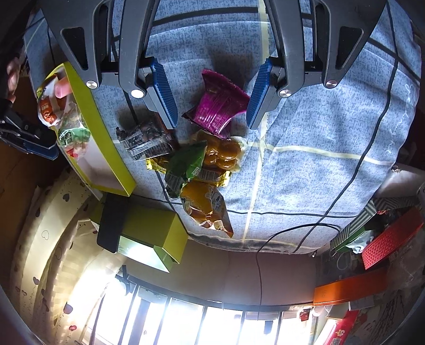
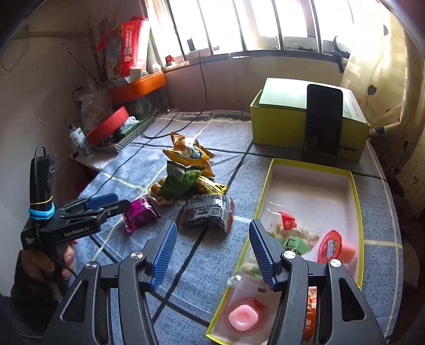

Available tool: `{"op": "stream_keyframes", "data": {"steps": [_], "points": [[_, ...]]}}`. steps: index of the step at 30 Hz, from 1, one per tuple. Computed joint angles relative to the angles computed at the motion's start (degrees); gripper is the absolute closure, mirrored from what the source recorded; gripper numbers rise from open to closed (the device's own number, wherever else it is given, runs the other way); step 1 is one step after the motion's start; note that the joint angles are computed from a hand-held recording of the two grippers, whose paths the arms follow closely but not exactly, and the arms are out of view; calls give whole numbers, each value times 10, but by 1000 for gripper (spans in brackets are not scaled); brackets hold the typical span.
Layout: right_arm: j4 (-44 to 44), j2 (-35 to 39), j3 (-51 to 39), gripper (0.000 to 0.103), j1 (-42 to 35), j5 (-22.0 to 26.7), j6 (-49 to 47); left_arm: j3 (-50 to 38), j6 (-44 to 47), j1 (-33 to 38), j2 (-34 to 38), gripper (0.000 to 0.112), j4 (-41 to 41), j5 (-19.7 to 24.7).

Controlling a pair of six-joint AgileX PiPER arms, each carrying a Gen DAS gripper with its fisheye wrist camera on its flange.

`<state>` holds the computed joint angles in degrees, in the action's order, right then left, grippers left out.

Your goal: Organize snacks

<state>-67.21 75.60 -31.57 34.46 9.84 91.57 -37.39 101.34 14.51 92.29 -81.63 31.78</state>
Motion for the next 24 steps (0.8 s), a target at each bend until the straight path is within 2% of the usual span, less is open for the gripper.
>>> {"op": "stream_keyframes", "data": {"steps": [4, 11, 18, 24], "points": [[67, 44, -57, 46, 3, 0, -94, -16, 16, -6, 26, 57, -1, 7], [261, 121, -157, 40, -9, 6, -331, -28, 85, -15, 58, 57, -33, 2], [376, 180, -224, 39, -16, 24, -461, -40, 128, -24, 87, 57, -53, -10], [428, 230, -291, 39, -17, 52, -539, -46, 125, -32, 105, 57, -44, -22]]}}
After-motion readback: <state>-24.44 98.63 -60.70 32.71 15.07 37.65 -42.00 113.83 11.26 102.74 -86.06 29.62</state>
